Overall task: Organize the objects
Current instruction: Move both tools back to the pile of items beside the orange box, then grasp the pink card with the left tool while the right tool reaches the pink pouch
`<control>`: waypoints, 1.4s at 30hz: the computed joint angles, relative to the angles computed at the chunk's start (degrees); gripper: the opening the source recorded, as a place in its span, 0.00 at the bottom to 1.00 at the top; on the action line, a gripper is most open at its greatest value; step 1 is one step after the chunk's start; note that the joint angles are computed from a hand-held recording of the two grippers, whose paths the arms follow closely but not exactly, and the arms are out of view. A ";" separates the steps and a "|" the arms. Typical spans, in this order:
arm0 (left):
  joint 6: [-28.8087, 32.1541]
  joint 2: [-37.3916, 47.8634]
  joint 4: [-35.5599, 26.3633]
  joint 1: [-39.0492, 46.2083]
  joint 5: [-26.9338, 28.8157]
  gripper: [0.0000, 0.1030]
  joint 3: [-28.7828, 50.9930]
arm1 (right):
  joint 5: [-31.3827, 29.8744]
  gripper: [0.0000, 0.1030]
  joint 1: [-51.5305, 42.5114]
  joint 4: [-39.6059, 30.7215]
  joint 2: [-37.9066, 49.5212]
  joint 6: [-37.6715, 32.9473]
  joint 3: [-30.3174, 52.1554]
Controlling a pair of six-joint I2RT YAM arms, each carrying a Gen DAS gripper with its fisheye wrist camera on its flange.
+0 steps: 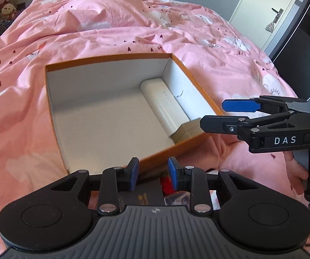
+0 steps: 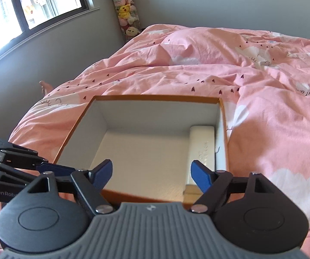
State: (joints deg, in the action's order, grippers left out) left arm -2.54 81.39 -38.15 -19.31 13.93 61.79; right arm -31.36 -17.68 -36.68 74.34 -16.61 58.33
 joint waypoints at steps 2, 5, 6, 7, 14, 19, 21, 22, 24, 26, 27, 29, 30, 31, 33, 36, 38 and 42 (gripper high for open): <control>0.41 -2.43 -1.27 0.13 -1.38 0.32 -2.66 | -0.91 0.79 0.56 -2.09 -2.24 -0.46 -2.50; 1.12 -5.04 -3.86 0.93 -0.62 0.34 -6.00 | -1.36 0.78 1.99 -5.81 -4.15 -1.61 -5.07; 1.68 -5.86 -4.96 1.21 -0.10 0.36 -6.94 | -0.78 0.76 2.74 -6.18 -4.86 -1.55 -6.06; 2.36 -6.87 -5.91 1.40 0.30 0.36 -7.96 | 0.10 0.74 3.61 -6.23 -5.75 -1.70 -7.19; 8.41 -10.99 -12.45 -0.55 -0.57 0.47 -11.73 | 7.24 0.52 8.98 -6.56 -9.93 -3.55 -12.75; 7.57 -12.35 -9.76 -1.91 -1.75 0.53 -14.66 | 9.18 0.52 10.62 -7.45 -11.19 -2.96 -14.37; 8.02 -12.07 -9.00 -2.14 -1.34 0.53 -15.32 | 9.60 0.54 11.08 -7.81 -11.25 -2.71 -14.55; 8.32 -11.81 -8.94 -2.15 -0.93 0.53 -15.47 | 9.82 0.54 11.24 -7.89 -11.36 -2.64 -14.59; 8.34 -11.08 -8.35 -1.88 0.23 0.52 -15.70 | 10.52 0.56 11.82 -7.94 -11.51 -2.45 -14.57; 7.03 -10.64 -6.85 -1.09 1.98 0.43 -16.57 | 11.13 0.56 12.28 -8.05 -11.33 -2.44 -14.36; 6.73 -10.35 -6.41 -0.47 3.09 0.40 -16.73 | 11.47 0.55 12.65 -8.00 -11.18 -2.38 -14.31; 6.45 -10.81 -5.51 0.28 3.99 0.39 -17.33 | 12.41 0.51 13.48 -7.97 -10.75 -2.25 -14.10; 6.38 -10.90 -5.28 0.81 4.56 0.39 -17.48 | 12.86 0.50 13.77 -7.94 -10.54 -2.20 -14.01; 6.21 -10.91 -4.97 1.39 5.20 0.39 -17.62 | 13.23 0.50 13.98 -7.80 -10.35 -2.12 -13.92; 5.84 -10.46 -4.44 2.74 6.74 0.39 -17.43 | 14.03 0.46 14.31 -7.42 -9.91 -1.88 -13.65; 4.88 -10.80 -2.29 3.39 6.84 0.34 -17.30 | 15.02 0.42 14.72 -7.14 -8.59 -2.13 -12.75; 4.49 -10.02 -0.79 4.42 8.08 0.34 -16.55 | 15.79 0.41 15.12 -6.92 -7.92 -2.43 -12.30; 4.39 -7.79 2.99 5.14 9.56 0.34 -15.46 | 16.35 0.38 14.84 -6.88 -6.62 -3.19 -11.21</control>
